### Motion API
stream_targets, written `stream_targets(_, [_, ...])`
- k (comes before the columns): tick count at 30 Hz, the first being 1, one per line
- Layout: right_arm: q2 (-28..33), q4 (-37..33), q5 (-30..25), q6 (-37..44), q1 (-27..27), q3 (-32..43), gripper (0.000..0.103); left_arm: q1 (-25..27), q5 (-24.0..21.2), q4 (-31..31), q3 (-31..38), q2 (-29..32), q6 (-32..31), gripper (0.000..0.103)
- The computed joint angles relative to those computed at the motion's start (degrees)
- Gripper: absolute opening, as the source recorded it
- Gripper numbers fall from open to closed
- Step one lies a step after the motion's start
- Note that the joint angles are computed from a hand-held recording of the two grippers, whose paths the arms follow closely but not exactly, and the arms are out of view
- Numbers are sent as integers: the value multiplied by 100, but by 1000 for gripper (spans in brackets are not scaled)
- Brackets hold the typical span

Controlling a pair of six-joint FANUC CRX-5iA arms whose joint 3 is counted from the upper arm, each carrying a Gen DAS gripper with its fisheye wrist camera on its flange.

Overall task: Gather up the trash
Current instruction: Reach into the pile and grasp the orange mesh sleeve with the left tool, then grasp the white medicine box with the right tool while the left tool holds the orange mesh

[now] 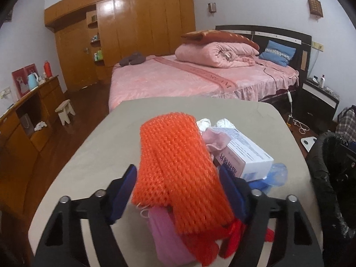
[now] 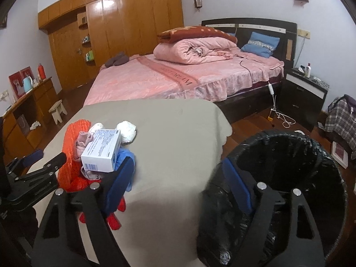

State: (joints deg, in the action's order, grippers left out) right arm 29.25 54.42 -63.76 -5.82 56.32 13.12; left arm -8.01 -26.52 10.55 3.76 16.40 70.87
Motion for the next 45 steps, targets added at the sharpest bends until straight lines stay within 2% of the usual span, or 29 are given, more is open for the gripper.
stream_targets(4, [160,-6,112,151,-63,199,79,16,-79,537,7,148,-566,49])
stream_targets(5, [182,-15,129,173,-72,234,79,15,-120,680,-5,183,-742,37])
stream_targets(6, [210,-26,163,193,-83,271,79,16,-143,804,-33,200,-878,31])
stream_targets(12, [423,-84,324,424,-132,580,79,16,196,1146,-334,91,-1187,21])
stream_targets(17, [570,-124,585,554,-174,786,79,134,428,1700,-632,-142,-1496,21])
stream_targets(21, [776,-289,761,806,-208,1130,79,256,431,1907,-694,-206,-1608,21])
stream_targets(27, [1238,-692,853,1360,-224,1906,79,351,324,1682,-584,-159,-1399,21])
stream_targets(32, [1652,-1060,706,1745,-260,2542,79,426,340,1655,-606,-150,-1383,21])
stream_targets(37, [1957,-1432,546,2190,-292,3066,68,465,317,1672,-586,-128,-1390,21])
stream_targets(39, [1957,-1659,655,2383,-320,3087,56,456,311,1675,-592,-135,-1379,21])
stream_targets(42, [1919,-1721,721,2448,-322,3026,54,452,339,1750,-648,-171,-1455,21])
stream_targets(45, [1699,-1443,898,2211,-293,2645,54,441,373,1808,-707,-224,-1523,21])
